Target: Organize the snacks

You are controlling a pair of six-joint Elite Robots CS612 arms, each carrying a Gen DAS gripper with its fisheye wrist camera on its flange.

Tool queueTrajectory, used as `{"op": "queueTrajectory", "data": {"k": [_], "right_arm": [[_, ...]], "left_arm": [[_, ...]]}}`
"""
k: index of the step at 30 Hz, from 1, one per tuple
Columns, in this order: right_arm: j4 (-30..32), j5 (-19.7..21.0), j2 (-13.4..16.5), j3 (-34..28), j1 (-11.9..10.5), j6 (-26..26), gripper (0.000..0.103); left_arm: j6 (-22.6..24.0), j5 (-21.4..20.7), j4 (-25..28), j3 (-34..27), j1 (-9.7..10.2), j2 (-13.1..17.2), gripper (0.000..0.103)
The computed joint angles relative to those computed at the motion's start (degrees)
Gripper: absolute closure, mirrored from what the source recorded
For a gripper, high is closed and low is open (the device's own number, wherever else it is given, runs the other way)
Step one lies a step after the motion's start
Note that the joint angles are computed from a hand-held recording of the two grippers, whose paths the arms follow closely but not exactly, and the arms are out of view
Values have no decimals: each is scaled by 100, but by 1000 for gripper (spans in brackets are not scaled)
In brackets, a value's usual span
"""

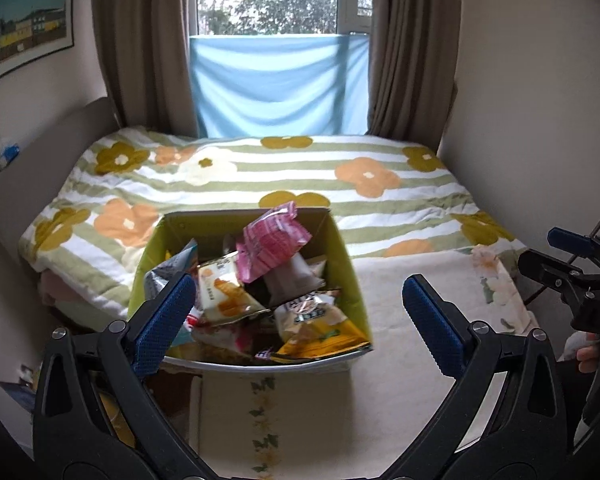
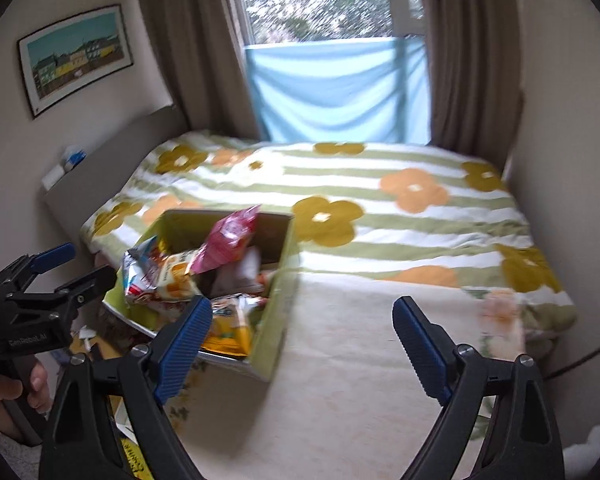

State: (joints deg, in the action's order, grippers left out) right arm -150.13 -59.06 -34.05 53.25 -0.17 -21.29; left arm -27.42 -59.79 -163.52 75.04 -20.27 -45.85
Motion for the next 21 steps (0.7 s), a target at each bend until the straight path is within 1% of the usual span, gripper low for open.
{"op": "queueTrajectory", "data": {"k": [4, 6, 8, 10, 12, 14, 16, 19, 21], "right_arm": [[-799, -210, -355, 643, -170, 90, 13], [-1182, -323, -511, 949, -237, 165, 10], [-1501, -358, -617, 1189, -296, 226, 0], [-1754, -432, -701, 1396, -338, 234, 0], [-2044, -618, -768, 1585, -350, 298, 0], [-2230, -737, -805, 1711, -368, 384, 0], [-2309, -814, -827, 1775, -368, 454, 0], [-2390, -840, -858, 1843, -372, 590, 1], [-2457, -907, -871, 1865, -358, 635, 1]], "left_arm": [[17, 250, -506, 190, -271, -120, 0], [-38, 460, -708, 319, -404, -182, 0], [-116, 651, -807, 425, -529, -230, 0], [-167, 793, -872, 551, -625, -283, 0], [-199, 989, -905, 646, -711, -319, 0], [-214, 1196, -922, 740, -769, -353, 0], [-291, 1287, -858, 785, -798, -376, 0], [-412, 1128, -900, 867, -774, -422, 0], [-458, 1082, -830, 872, -760, -445, 0]]}}
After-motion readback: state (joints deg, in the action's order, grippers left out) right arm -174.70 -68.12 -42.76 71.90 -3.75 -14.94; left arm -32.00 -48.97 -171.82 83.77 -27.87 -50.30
